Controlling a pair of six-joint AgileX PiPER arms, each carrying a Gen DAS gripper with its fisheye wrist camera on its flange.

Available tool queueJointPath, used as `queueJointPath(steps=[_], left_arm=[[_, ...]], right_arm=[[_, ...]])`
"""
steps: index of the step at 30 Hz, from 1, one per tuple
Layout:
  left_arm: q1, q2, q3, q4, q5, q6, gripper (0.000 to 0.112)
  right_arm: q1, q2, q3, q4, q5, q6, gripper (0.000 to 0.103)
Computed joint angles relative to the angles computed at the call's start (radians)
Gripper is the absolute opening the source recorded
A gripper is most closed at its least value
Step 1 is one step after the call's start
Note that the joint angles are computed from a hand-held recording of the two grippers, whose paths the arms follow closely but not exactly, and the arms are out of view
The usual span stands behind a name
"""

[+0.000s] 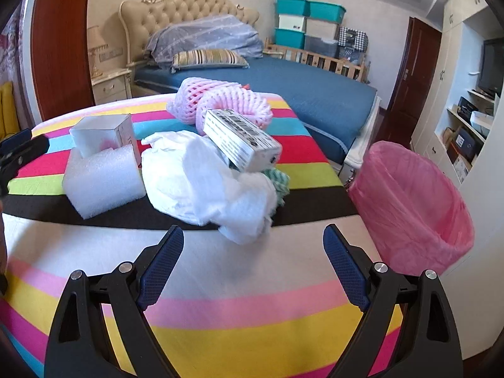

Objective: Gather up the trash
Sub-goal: 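Return both tools to the table toward the remaining trash, then grasp the white tissue with the right tool while the left tool grasps a foam sheet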

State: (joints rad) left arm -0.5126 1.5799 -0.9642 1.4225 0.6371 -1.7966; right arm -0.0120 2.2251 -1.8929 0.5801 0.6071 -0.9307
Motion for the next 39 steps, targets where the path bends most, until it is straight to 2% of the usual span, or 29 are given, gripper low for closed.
queueJointPath(steps=[3, 7, 8, 11, 13, 15, 19, 27, 32, 37, 39], left_arm=[[-0.009, 0.014, -0.013, -0.021, -0.003, 0.028, 0.098], [-0.023, 0.047, -0.045, -0.04, 0.006, 0.063, 0.098], [-0.028, 0.052, -0.048, -0.045, 0.008, 0.069, 0.098], [-0.034, 0.068, -0.062, -0.063, 0.013, 0.097, 0.098], [-0.033, 0.073, -0.064, -0.061, 0.009, 0.094, 0.098], [-0.026, 0.073, -0.062, -0.064, -0.009, 0.09, 0.098], [-0.003, 0.071, -0.058, -0.086, -0.057, 0.089, 0.098], [0.021, 0.068, -0.052, -0.092, -0.1, 0.08, 0.098], [0.034, 0.058, -0.04, -0.086, -0.156, 0.076, 0.098], [0.026, 0.057, -0.041, -0.056, -0.242, 0.096, 0.098], [0.012, 0.073, -0.062, -0.095, -0.235, 0.154, 0.098]], right_arm=[[0.03, 0.035, -0.076, -0.098, 0.011, 0.091, 0.085], [0.05, 0.117, -0.232, -0.183, 0.093, 0.183, 0.084], [0.05, 0.132, -0.257, -0.188, 0.102, 0.185, 0.081], [0.035, 0.178, -0.331, -0.124, 0.179, 0.131, 0.053], [0.024, 0.174, -0.316, -0.085, 0.182, 0.117, 0.049], [0.005, 0.127, -0.223, -0.004, 0.151, 0.037, 0.043], [-0.034, 0.035, -0.066, 0.14, 0.123, -0.115, 0.042], [-0.081, -0.079, 0.164, 0.309, 0.048, -0.312, 0.041], [-0.096, -0.079, 0.203, 0.356, 0.004, -0.348, 0.041], [-0.113, -0.055, 0.174, 0.365, 0.033, -0.314, 0.041], [-0.116, -0.046, 0.16, 0.359, 0.043, -0.295, 0.041]])
